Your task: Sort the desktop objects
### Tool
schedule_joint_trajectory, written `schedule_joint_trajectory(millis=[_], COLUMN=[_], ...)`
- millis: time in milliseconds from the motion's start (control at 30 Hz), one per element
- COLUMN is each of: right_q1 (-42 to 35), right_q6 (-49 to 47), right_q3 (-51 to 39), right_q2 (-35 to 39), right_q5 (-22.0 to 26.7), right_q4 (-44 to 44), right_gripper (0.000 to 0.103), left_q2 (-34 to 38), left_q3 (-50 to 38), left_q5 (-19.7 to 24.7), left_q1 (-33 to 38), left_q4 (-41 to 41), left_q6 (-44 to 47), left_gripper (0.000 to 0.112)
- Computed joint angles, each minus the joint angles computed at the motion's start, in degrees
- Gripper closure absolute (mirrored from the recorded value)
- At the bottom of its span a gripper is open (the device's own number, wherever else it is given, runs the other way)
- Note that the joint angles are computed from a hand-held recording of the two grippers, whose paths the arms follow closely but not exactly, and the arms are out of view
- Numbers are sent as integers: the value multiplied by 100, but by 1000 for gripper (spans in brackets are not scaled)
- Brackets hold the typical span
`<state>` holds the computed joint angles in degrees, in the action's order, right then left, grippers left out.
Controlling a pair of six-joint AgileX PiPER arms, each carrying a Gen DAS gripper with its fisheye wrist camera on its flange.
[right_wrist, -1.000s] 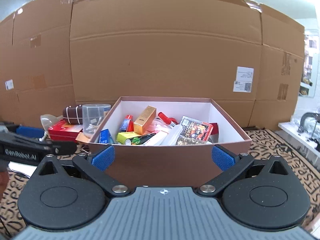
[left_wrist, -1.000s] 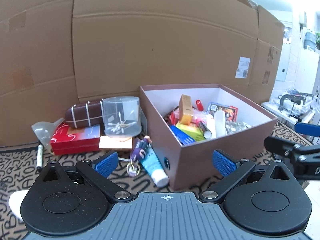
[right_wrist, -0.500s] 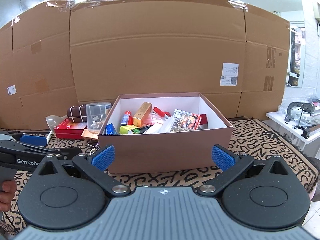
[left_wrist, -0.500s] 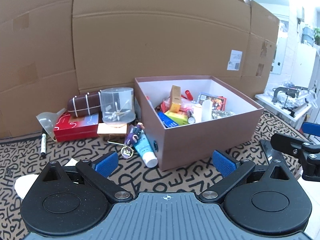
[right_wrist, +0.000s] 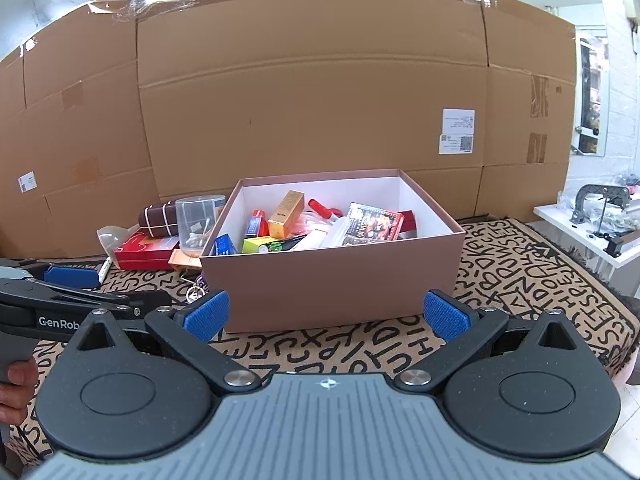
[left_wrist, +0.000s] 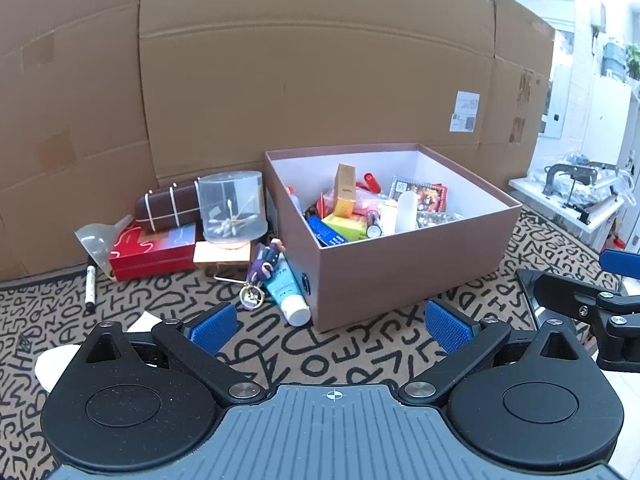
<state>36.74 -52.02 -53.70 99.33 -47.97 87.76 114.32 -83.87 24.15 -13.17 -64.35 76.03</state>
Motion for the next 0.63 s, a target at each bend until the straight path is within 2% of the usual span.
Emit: schedule_joint_trajectory(millis=[300,467,633], right_q1=[-38,-72,-118], right_q6=[1,-55,-112], right_q3=[-44,-86,-158], right_q2=[37,60,98], right_q5=[96,150,211], right_q4=[-14,6,30], right_gripper=[0,0,0], left_q2=[-40,-83,-38], left_q3=[138,302,212], left_q5=[39,-133,-136], left_q1=[32,19,18], left_q4=[-405,-1075,-856], left_q6=[449,1119,888], left_gripper=[9,9,9])
